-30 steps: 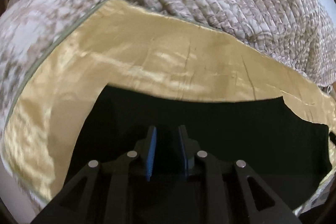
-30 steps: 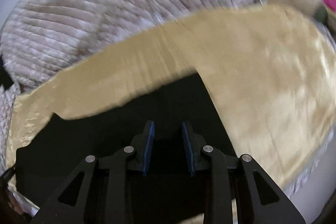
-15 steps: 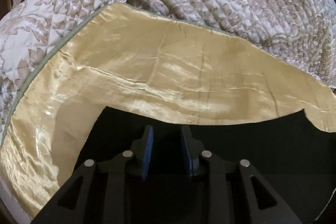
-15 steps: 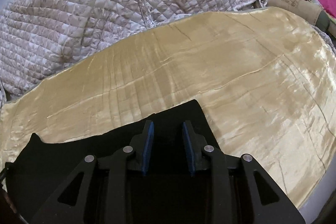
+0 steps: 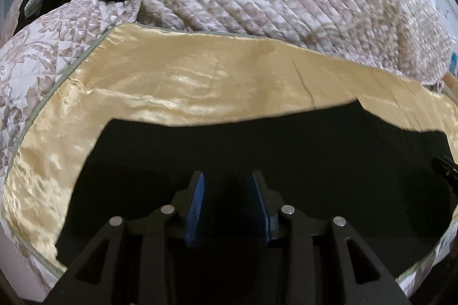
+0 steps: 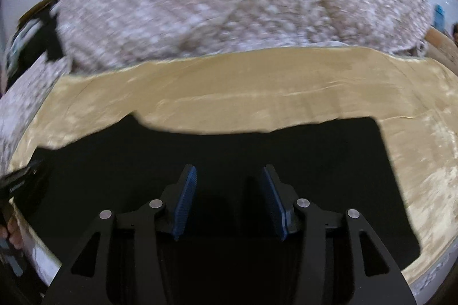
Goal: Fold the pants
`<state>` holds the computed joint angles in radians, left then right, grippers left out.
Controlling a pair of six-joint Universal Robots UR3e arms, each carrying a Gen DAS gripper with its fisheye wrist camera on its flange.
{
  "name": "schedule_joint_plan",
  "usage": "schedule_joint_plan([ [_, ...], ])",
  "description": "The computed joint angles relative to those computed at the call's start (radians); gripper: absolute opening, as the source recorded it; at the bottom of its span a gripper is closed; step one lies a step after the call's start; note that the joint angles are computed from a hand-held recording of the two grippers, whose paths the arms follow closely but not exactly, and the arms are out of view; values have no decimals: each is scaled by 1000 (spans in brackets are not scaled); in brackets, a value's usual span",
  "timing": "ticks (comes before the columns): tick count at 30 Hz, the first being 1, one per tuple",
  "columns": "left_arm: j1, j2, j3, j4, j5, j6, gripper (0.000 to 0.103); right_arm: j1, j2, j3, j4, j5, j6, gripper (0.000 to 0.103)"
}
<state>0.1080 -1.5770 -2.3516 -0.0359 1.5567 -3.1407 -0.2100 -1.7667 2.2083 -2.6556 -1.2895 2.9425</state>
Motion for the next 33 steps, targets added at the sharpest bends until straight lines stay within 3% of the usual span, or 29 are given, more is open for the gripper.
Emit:
schedule_joint_plan([
  [12,-41,-15,-46,69,35,20,42,127,27,47,-52,-97,-20,52],
  [18,-9,36,-116,95,27,19,43,117,-34,94,-77,-47,-41,52],
  [24,-23,4,-125,145,53,37,46,167,18,87,-115,-92,-47,54],
  [33,-9,8,-138,155,60,27,48,141,-4,112,-132,-79,-53,58],
])
